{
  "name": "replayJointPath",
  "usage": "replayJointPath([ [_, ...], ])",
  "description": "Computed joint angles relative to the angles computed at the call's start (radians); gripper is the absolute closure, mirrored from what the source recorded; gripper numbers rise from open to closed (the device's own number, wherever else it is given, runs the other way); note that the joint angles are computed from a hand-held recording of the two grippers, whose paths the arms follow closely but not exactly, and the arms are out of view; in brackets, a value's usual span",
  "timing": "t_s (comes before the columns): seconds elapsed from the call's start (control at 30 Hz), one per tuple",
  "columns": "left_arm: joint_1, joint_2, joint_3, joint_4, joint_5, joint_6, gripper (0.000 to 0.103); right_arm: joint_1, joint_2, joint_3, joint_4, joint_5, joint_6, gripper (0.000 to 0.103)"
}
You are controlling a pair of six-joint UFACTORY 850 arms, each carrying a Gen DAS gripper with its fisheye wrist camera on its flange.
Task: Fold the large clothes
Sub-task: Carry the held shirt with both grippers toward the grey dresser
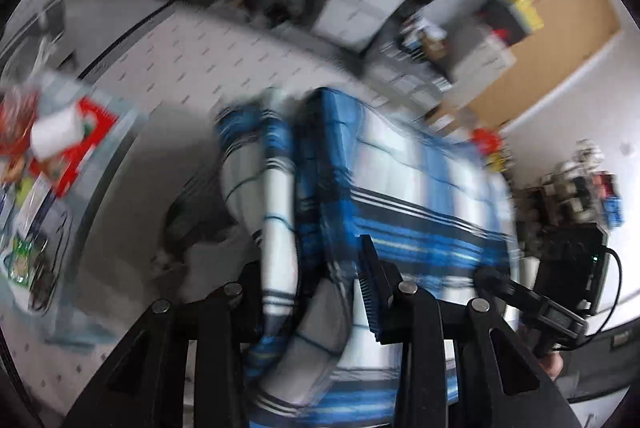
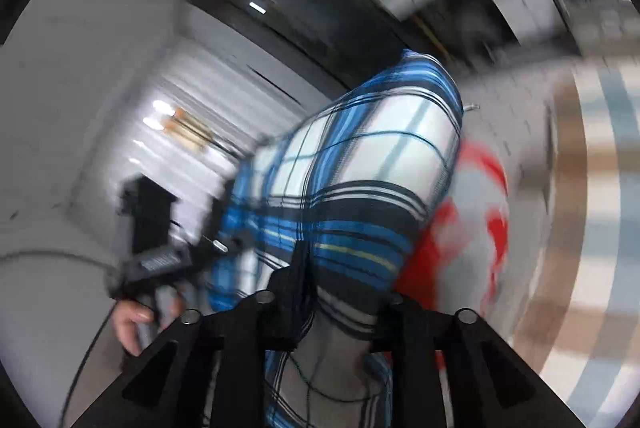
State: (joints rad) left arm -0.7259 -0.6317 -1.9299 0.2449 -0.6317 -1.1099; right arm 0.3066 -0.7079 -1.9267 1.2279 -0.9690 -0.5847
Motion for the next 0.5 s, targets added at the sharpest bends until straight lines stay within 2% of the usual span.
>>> replayJointPath([
  [0.03, 0.014, 0.018, 0.056, -0.05, 0.068, 0.014, 0.073, 0.0, -0.013, 0.027, 0.02, -0.01, -0.008, 0.065],
  [0.1, 0.033, 0.086, 0.191, -0.119, 0.244, 0.041, 0.072, -0.017, -0.002, 0.091, 0.135, -0.034, -0.135, 0.063],
  [0.13, 0.034, 0.101, 0.219, -0.105, 0.278, 0.028, 0.072, -0.021, 0.007, 0.108, 0.146, -0.037, -0.171, 0.058],
  [0.17, 0.027, 0.096, 0.206, -0.05, 0.277, -0.009, 0.071, -0.023, 0.019, 0.114, 0.116, -0.021, -0.165, 0.054],
  [0.2, 0.023, 0.096, 0.205, -0.016, 0.269, -0.033, 0.071, -0.024, 0.029, 0.117, 0.077, -0.002, -0.147, 0.042],
  [0.23, 0.019, 0.093, 0.203, -0.001, 0.26, -0.042, 0.068, -0.023, 0.047, 0.129, 0.028, 0.037, -0.139, 0.037],
  [0.3, 0.022, 0.112, 0.236, 0.017, 0.257, -0.064, 0.058, -0.022, 0.066, 0.133, -0.043, 0.077, -0.139, 0.036],
  [0.37, 0.028, 0.127, 0.242, 0.042, 0.233, -0.086, 0.058, -0.022, 0.086, 0.135, -0.107, 0.1, -0.126, 0.036],
  [0.47, 0.004, 0.168, 0.241, 0.186, 0.106, -0.189, 0.058, -0.01, 0.126, 0.147, -0.18, 0.187, -0.118, 0.036],
  [0.5, -0.012, 0.166, 0.223, 0.264, 0.034, -0.247, 0.058, -0.005, 0.14, 0.146, -0.207, 0.216, -0.117, 0.036],
])
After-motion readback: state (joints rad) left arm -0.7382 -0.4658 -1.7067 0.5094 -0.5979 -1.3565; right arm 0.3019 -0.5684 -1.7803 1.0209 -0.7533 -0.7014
